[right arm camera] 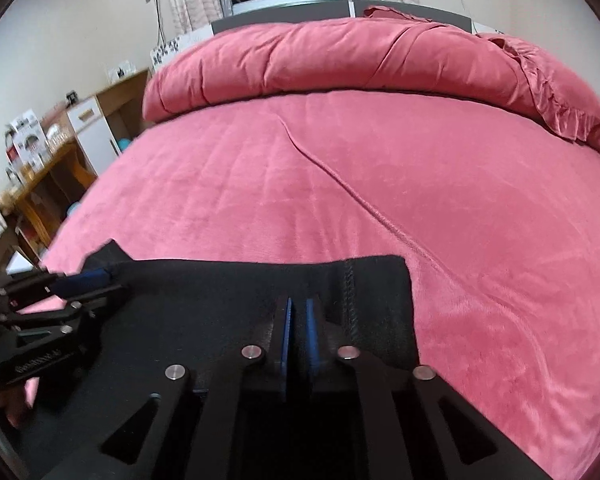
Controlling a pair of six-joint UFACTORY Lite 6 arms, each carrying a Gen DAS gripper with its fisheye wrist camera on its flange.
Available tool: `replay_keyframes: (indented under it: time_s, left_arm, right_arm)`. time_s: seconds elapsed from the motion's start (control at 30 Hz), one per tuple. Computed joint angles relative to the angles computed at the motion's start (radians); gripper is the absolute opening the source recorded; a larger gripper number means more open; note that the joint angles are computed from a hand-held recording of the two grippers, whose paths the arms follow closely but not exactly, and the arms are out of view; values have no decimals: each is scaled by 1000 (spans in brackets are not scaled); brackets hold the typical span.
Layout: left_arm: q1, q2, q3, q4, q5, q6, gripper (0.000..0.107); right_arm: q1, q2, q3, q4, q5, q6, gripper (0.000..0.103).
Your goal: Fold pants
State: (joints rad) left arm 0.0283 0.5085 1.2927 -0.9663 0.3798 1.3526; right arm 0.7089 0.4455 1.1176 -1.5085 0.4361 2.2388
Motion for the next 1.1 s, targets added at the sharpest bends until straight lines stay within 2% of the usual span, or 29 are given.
replay_keyframes:
  time_s: [0.03, 0.1, 0.2, 0.33, 0.5, 0.63, 0.7, 0.93, 1.1]
  left_arm:
    - [5, -25, -30, -21, -5, 11, 34]
    - [16, -74, -83, -61, -13, 57, 36]
    - [15, -149, -171, -124, -41, 146, 36]
    - [48, -244, -271, -146, -26, 194, 36]
    - [109, -302, -343, -107, 27, 162, 38]
    - [135, -341, -414, -157, 25, 256, 42]
    - [148, -359, -443, -185, 29, 304, 42]
    - [184, -377, -477, -153, 65, 301, 43]
    - [263, -424, -528, -114, 143, 335, 44]
  right_arm:
    - [14, -20, -13, 23, 13, -5, 25]
    - [64, -68, -48, 49, 60, 0, 35]
    - [139, -106, -70, 166, 140, -90, 41]
    - [214, -154, -120, 270, 218, -117, 51]
    - [278, -214, -202, 322, 262, -52, 53]
    - [290, -245, -273, 321, 219, 55, 55]
    - [297, -259, -311, 285, 202, 143, 60]
    - [294, -296, -390, 242, 138, 258, 64]
    - [301, -376, -491, 177, 72, 402, 68]
